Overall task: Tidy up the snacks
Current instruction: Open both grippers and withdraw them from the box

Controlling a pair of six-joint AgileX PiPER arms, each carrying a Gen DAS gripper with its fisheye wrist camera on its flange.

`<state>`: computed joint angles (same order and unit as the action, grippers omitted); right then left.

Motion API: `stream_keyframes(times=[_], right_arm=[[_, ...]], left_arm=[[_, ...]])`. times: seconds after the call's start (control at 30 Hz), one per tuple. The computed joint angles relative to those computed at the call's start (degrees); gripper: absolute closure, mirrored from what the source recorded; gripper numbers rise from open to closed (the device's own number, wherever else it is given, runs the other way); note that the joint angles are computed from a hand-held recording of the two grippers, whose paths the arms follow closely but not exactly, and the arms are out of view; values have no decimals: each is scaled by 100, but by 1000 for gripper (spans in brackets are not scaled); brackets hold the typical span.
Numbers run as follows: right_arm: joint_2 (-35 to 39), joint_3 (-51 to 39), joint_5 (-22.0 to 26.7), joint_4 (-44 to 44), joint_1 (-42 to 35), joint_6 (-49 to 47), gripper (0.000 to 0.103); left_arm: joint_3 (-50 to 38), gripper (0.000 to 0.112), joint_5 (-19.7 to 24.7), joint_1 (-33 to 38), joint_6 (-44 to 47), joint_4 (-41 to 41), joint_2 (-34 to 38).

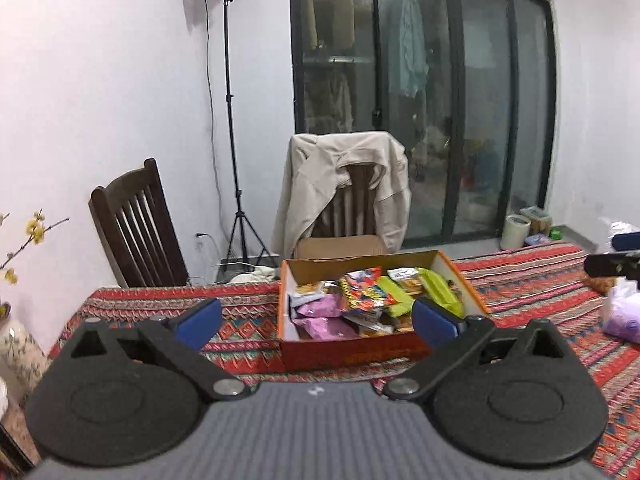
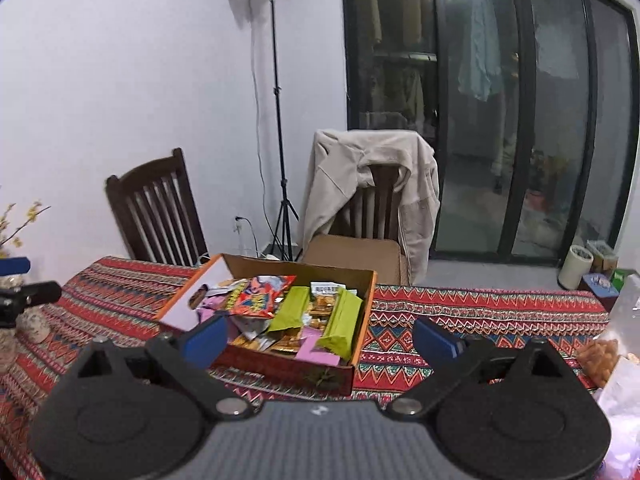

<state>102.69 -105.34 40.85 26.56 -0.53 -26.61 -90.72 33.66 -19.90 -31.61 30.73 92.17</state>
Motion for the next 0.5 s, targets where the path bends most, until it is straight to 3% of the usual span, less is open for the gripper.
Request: stream_keyframes(times=[0.17,0.3,0.4,0.5], right_arm=[[-1324,2098,-864,1126,-114,-1403,1],[-2444,3705,-1008,2666,-422,-3014,1],[-3229,4780,-984,3705,-711,-4105,0],[-4046,5814,-826,4536,-1043,-4968,0]], left_arm=[[1521,9,-162,-462,-1349,1164,-1106],[2950,9,5,-1185,-3104,2739,-2127],[4050,9,683,-2118,-4679,4066,-2879],[4968,9,1758,-3339,-5810,4674,-3483]])
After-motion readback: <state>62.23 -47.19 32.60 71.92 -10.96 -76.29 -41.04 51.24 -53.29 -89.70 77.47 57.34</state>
